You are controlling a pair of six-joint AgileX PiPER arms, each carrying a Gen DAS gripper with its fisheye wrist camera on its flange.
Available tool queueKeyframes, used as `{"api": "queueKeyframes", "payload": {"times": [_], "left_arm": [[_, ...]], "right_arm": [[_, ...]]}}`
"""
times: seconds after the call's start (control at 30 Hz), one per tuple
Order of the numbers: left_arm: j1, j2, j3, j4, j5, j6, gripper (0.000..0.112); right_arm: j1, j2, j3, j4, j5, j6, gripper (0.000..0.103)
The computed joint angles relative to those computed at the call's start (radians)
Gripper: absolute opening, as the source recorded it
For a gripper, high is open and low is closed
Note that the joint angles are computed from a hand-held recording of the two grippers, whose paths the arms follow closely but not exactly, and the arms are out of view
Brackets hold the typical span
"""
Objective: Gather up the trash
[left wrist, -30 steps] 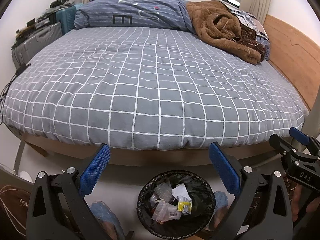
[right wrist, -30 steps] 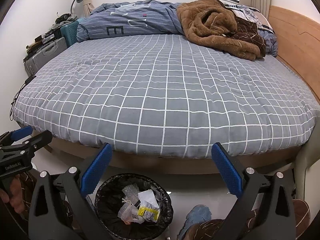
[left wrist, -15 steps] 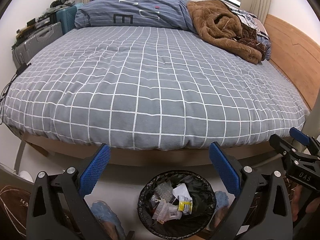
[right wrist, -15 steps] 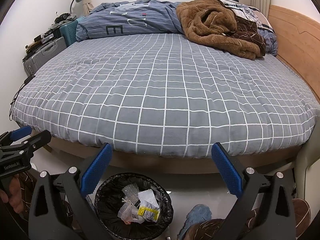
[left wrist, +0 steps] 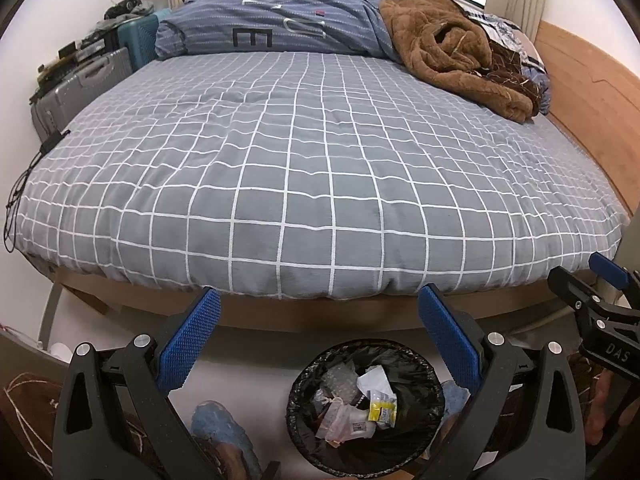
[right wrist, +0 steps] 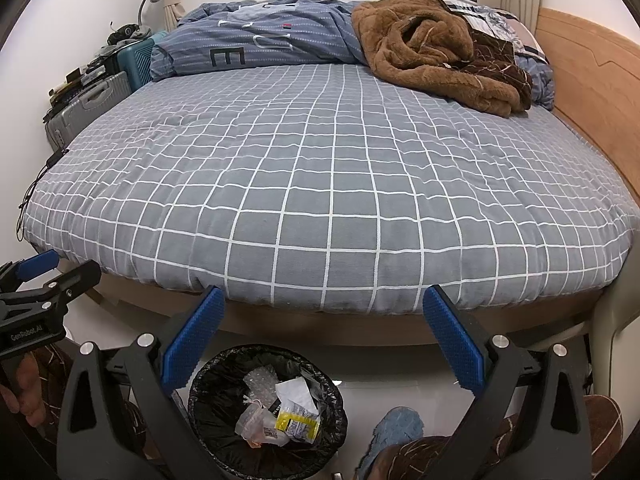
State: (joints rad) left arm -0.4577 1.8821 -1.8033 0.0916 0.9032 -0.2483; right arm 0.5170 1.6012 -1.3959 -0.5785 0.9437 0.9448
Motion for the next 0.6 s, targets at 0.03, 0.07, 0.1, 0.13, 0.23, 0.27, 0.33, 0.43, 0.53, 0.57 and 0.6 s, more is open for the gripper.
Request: {"api": "queueKeyframes", "payload": {"times": [0.03, 0.07, 0.1, 0.13, 0.23, 0.27, 0.33, 0.43, 0.53, 0.57, 0.6], "left_arm": [[0.001, 0.002, -0.003, -0.001, 0.004, 0.001, 0.097], [0.002, 0.003, -0.005, -0.004, 0.005, 0.005, 0.097], [0.002, 0.004, -0.005, -0.003, 0.004, 0.006, 0.097], [0.000, 0.005, -0.005, 0.004, 0.005, 0.002, 0.097], [-0.005, 0.008, -0.011, 0.020, 0.007, -0.002, 0.097], [-0.007, 0.009, -0.012, 0.028, 0.008, -0.006, 0.097], [-0.010, 0.010, -0.012, 0.037, 0.010, -0.016, 0.097], [-0.010, 0.013, -0.014, 0.040, 0.013, -0.022, 0.097], [-0.008, 0.014, -0.016, 0.040, 0.017, -0.022, 0.097], [-0.008, 0.014, -0.017, 0.041, 0.018, -0.022, 0.097], [-0.008, 0.014, -0.016, 0.043, 0.018, -0.024, 0.097]], "right_arm": [[0.000, 0.001, -0.002, 0.001, 0.000, 0.000, 0.095], [0.000, 0.001, -0.001, 0.001, -0.001, 0.000, 0.095], [0.001, 0.002, -0.002, 0.000, 0.000, 0.001, 0.095], [0.001, 0.002, -0.003, 0.001, 0.002, 0.000, 0.095], [0.001, 0.002, -0.003, 0.000, 0.001, 0.000, 0.095], [0.001, 0.002, -0.003, 0.000, 0.001, 0.000, 0.095], [0.001, 0.002, -0.001, 0.000, -0.002, 0.002, 0.095], [0.001, 0.002, -0.002, 0.000, -0.001, 0.002, 0.095], [0.003, 0.003, -0.001, -0.003, -0.002, 0.005, 0.095], [0.003, 0.003, 0.000, -0.004, -0.004, 0.007, 0.095], [0.003, 0.003, 0.000, -0.004, -0.005, 0.007, 0.095]]}}
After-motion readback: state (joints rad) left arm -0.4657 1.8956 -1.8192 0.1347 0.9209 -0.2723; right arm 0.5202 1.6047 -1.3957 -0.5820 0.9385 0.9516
